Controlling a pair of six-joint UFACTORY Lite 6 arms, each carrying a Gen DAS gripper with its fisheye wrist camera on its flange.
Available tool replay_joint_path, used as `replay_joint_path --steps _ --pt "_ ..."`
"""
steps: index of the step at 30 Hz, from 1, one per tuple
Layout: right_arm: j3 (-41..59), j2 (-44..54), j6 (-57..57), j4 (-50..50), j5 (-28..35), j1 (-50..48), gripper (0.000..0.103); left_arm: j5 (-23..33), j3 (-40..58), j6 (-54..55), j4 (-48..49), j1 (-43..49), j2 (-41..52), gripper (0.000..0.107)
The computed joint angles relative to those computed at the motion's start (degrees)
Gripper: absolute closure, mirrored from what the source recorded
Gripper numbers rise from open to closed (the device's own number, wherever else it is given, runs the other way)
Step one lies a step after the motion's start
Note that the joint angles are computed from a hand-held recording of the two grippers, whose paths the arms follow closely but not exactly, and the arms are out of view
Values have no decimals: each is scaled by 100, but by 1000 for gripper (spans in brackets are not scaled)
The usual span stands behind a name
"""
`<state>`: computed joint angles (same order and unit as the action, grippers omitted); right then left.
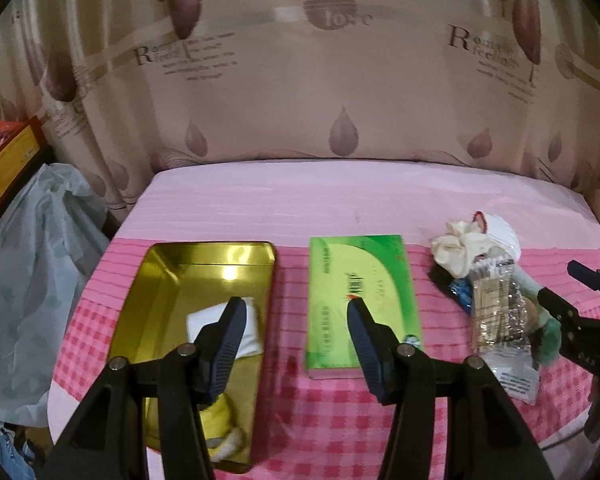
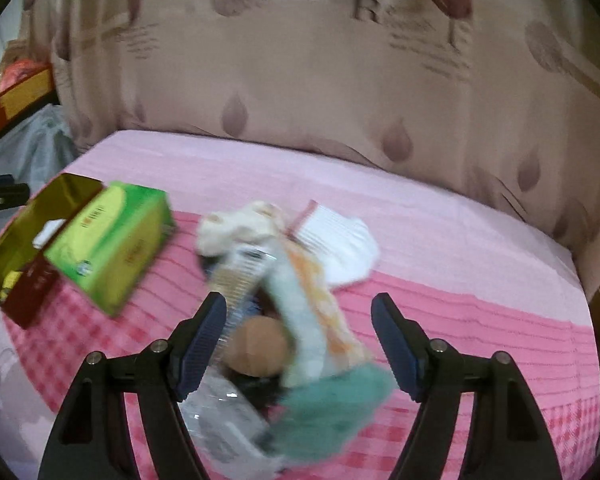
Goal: Organize soft objects
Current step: 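Move both tools back to the pile and grasp the striped towel with the right gripper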
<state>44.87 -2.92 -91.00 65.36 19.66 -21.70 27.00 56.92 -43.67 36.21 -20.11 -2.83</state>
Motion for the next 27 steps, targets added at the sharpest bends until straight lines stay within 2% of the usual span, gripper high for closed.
replay_joint_path --steps 5,9,17,21,25,27 --pt "345 570 -403 103 22 -204 41 56 237 -338 165 -365 409 53" --pt "628 919 -214 -151 25 -79 46 73 422 -494 200 -602 727 53" --pt "1252 1707 340 -842 -93 346 48 121 884 -665 203 -1031 1412 53" --pt "1628 2081 624 -1070 58 369 50 153 1179 -670 144 -1253 1791 53" --pt "1810 2250 668 -1130 404 264 64 155 1463 -720 90 -1455 2128 53" --pt "1770 2206 541 -1014 649 169 82 155 1634 -714 24 -1538 2320 53"
